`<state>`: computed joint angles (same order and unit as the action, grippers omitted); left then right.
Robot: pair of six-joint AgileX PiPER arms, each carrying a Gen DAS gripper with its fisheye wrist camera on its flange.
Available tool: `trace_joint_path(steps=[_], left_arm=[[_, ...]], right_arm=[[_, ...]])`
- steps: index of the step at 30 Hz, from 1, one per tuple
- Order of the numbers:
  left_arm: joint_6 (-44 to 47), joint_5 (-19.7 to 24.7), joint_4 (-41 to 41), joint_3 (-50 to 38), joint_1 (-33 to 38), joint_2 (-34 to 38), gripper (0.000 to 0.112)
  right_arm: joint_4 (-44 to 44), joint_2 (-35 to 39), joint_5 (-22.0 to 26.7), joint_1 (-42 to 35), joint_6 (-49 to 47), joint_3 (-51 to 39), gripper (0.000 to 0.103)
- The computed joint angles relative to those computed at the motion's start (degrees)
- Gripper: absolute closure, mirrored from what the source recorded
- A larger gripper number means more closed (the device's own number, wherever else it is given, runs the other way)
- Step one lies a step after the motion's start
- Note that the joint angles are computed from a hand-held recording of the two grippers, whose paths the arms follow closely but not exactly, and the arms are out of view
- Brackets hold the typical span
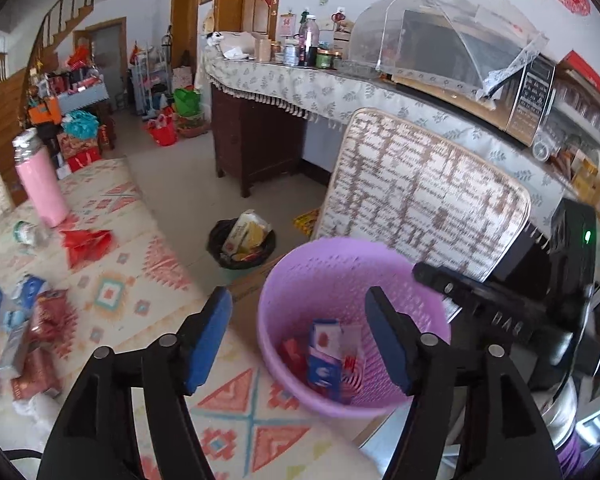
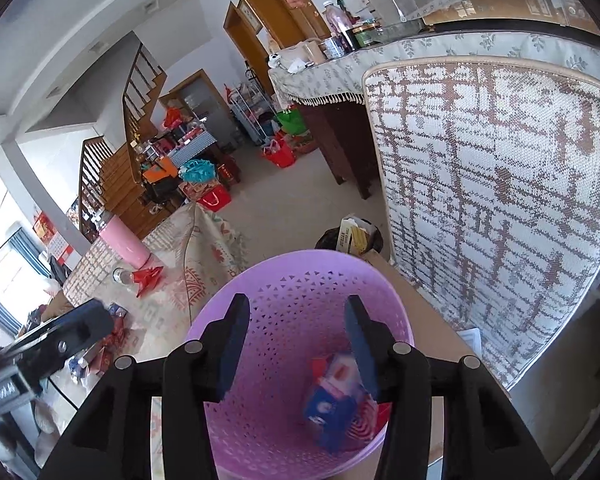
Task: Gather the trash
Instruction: 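Return to the table and grasp the blue plastic bag with the left gripper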
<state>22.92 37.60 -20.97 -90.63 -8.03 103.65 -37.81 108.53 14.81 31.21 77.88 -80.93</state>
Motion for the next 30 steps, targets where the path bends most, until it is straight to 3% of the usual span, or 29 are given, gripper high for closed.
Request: trace_joint_path(steps=[8,15,21,27,30], left_arm=[[5.7,-2.44,-0.78,13.65,6.39,-9.65,0.044],[11.66,-5.48,-1.29,19.57,21.83,-13.29,0.044],[13.79,-1.08,-3.4,10.49,39.67,-5.13,0.044],[9.21,1.07,0.72,-3.86,48.28,7.16,0.033],[7.59,6.45,0.08,-14.73,50.42,14.8,0.033]], right_arm=[[-7.17,-2.39,1.73,5.46,5.92,1.43,0.03],[-5.3,-1.27,4.12,11.13,2.93,-2.44,0.025],[3.88,4.27,8.12,15.08,-6.45,-11.56,0.024],[15.52,13.79,14.19,18.2,-19.06,-27.16,0.024],[20.95,20.32,19.11,19.56,-25.26,-38.49,0.024]])
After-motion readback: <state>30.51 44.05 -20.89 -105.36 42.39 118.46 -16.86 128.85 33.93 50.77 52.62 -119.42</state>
